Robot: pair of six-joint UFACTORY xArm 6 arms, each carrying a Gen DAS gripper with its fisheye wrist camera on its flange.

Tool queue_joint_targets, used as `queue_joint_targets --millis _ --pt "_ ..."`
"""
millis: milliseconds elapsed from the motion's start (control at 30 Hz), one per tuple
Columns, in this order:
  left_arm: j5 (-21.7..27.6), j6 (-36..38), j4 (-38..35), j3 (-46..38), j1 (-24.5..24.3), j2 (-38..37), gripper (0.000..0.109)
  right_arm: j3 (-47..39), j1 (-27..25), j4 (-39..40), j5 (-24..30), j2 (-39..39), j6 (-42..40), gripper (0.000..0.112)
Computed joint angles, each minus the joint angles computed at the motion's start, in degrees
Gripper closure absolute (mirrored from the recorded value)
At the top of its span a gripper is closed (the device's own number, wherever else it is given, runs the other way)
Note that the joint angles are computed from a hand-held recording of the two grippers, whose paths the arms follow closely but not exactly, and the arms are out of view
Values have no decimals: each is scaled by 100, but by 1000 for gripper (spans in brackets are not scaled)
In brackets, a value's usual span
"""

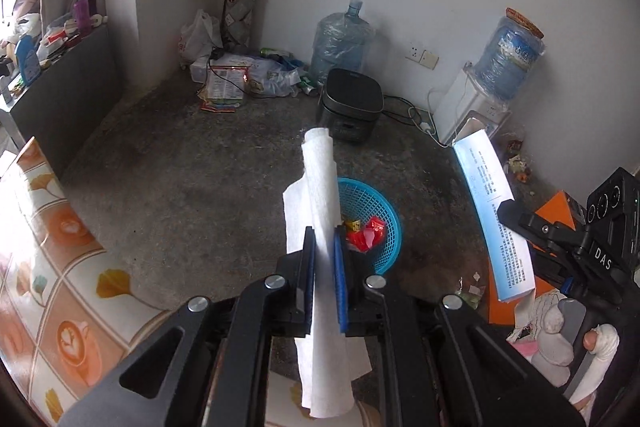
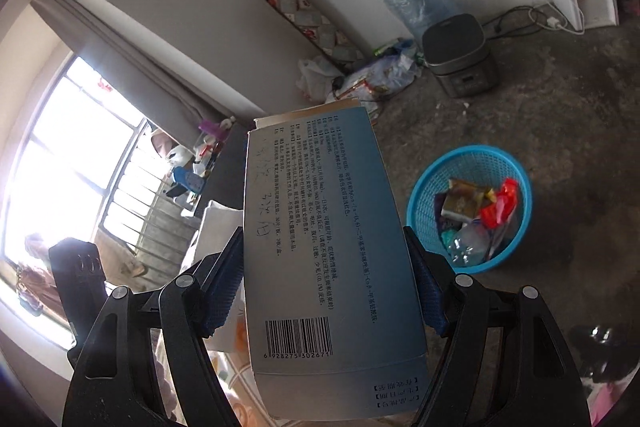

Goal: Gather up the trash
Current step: 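Carry the tissue and box over the blue wastebasket and open both grippers, then move both open tools back over the empty table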

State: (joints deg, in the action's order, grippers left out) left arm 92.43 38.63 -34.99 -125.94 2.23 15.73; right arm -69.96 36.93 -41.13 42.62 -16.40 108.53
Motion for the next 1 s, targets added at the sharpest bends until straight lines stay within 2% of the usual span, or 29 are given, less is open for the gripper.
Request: queue_joint_targets --millis 133,267,300,333,367,400,467,533,600,767,900,1000 --pt "-47 -260 175 -512 -612 572 100 142 -586 542 -195 62 -565 42" --pt "302 -722 277 -1726 -1054 1615 100 322 -1135 950 -385 185 -1003 39" --pt "246 -790 343 -1849 -1177 1788 96 425 -1293 1050 -502 220 -1077 38" --pt "218 -802 384 -1945 -1275 1951 77 553 -1472 1177 -734 290 -1201 33" --pt "133 -853 413 -1910 -1364 2050 64 698 -1618 1419 -941 354 -1486 30" --pt "-75 -865 476 -1635 -1450 2002 47 772 -1685 1699 -909 428 -1805 29" --pt "-443 -878 718 -1118 -1587 1850 46 784 -1745 2071 -369 596 -2138 30" --pt "-716 -948 725 -606 -1591 1608 46 1160 -1713 2098 -379 392 -1798 30" --pt "-779 -929 559 -370 -1488 1452 46 1479 -1652 1893 -514 149 -1270 30" --pt "-626 -721 206 -529 -1245 1281 45 1556 -1302 1299 -297 -182 -461 30" --pt "-346 -697 -238 -1054 -967 1284 44 1087 -1210 934 -122 -27 -505 30" --pt "59 -756 -693 -1690 -618 1380 44 604 -932 504 317 51 -578 30"
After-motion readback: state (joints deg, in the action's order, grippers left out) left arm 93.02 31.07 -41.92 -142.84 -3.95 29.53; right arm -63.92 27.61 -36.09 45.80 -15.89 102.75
